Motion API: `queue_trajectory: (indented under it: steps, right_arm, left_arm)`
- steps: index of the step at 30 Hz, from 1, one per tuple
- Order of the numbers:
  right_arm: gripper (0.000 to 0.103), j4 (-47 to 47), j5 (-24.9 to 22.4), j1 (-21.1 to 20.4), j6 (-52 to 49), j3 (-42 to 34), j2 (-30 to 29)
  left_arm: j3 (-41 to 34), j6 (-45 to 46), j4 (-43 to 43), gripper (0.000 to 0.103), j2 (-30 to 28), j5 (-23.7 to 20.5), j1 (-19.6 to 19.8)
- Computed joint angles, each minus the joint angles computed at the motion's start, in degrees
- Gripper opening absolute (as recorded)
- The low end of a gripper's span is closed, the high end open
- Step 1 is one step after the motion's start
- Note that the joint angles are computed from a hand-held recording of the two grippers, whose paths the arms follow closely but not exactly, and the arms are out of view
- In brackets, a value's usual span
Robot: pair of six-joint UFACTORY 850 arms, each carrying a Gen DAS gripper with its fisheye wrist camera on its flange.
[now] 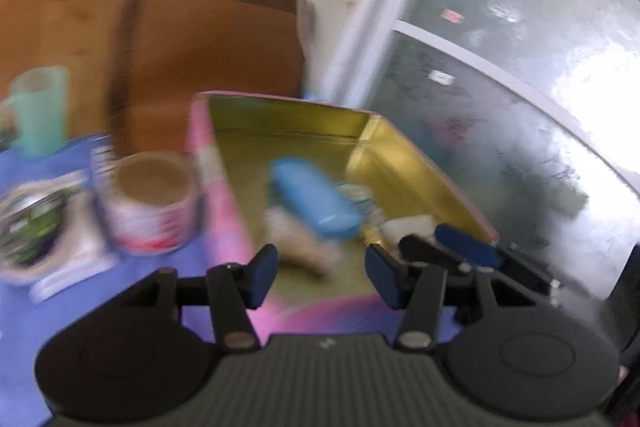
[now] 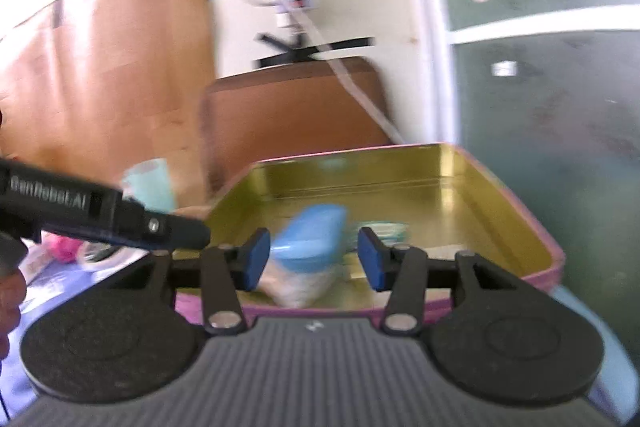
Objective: Organize soft objects
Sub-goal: 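Carry the bagged item into the pink tin and release it, then reach the right gripper to the green correction tape and grasp it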
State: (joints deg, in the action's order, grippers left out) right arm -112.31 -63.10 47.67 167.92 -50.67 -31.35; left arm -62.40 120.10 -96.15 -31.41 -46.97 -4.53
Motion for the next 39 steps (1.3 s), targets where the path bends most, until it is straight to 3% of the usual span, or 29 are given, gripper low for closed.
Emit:
queue_trajectory:
  steps: [8,12,14,18,23,25,26,31,39]
  right_arm:
    - [0.051,-8.38,12.1,-0.41,-4.23,-14.4,-7.69]
    - [0.051,-8.26,19.6,-1.76,-9.15,-25.96,-13.87]
    - [0.052,-5.71,23.01,-2.97,-11.92,-32.06,-17.07]
    - [0.052,3.45,28.53,-6.25,-15.63,-42.09,-22.17]
    - [0.052,7.92,34.09,-9.48,-10.7,-47.05,-24.82]
    - [0.045,6.7,34.23,-9.71,-8.0,-47.12,-25.01]
    - [0.025,7.16,34.16,-9.6,-8.64,-46.9,-24.84]
    - [0.016,-0.57,31.92,-7.65,-4.4,-42.69,-22.48]
    - [0.014,-8.34,20.17,1.51,-1.95,-26.71,-15.53]
  left_arm:
    - [-0.52,7.49,-5.53,0.049,-3.01,5.08,13.55]
    - [-2.57,13.39,-11.85,0.049,-6.23,8.45,17.88]
    - [-4.32,11.04,-10.9,0.049,-8.33,7.91,19.51]
    - [-5.64,9.08,-10.06,0.049,-10.69,1.96,21.78]
    - [-5.39,11.62,-11.83,0.049,-10.78,2.34,21.18]
    - [-4.33,15.64,-14.73,0.05,-10.39,3.41,20.37]
    - [-3.8,17.57,-15.94,0.05,-10.17,3.86,20.15]
    - [-3.63,19.1,-16.81,0.051,-10.16,4.27,19.89]
    - [-3.64,19.61,-17.1,0.051,-10.14,4.49,19.84]
